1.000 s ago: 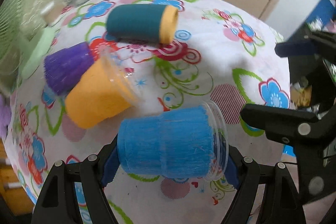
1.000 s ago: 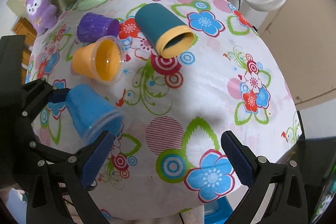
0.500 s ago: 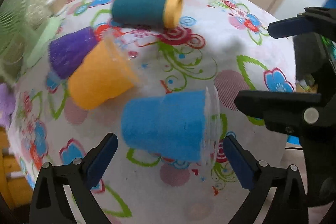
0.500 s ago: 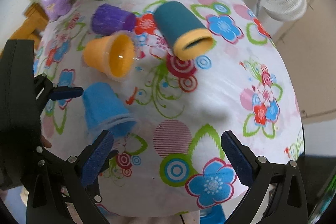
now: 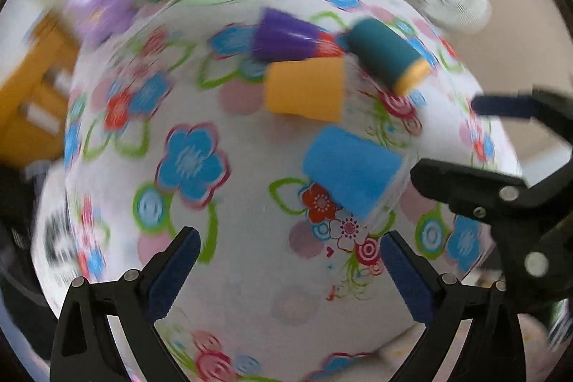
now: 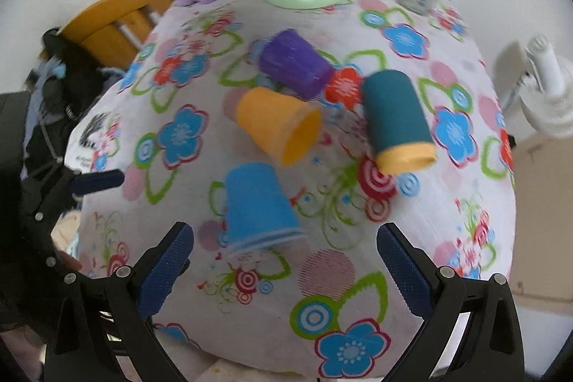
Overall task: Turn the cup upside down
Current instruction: 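Close the right tool on the blue cup while the left tool releases it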
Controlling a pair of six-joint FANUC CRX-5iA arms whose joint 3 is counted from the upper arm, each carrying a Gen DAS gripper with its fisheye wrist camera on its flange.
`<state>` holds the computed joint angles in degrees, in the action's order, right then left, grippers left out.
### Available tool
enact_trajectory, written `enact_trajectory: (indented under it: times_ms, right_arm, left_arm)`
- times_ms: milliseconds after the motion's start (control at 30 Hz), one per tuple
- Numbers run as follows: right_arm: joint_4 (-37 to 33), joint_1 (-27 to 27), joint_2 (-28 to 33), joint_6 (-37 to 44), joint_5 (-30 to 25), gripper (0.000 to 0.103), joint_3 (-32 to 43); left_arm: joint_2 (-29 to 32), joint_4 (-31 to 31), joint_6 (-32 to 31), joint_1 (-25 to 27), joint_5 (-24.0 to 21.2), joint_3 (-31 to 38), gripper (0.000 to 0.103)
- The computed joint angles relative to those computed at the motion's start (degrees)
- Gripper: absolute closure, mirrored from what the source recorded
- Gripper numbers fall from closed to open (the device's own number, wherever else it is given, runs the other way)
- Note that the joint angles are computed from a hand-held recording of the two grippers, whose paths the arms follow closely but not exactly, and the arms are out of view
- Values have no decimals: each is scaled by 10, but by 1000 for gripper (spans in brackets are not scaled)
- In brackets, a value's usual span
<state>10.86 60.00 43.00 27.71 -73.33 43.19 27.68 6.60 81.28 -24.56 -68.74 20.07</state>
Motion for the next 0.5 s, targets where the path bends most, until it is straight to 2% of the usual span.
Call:
enact_trajectory:
  times_ms: [200,333,500]
  right_arm:
    - [-24,-8,57,82,-51,0,103]
    - [-49,-17,100,109,-95,2,174]
    - [-79,-30,170,136,-167,8,284]
  left_arm:
    - [-22,4,124,20,12,-35,1]
    - [-16,-21,171,18,8,-29,1]
    - [2,-39,193,16,6,-23,1]
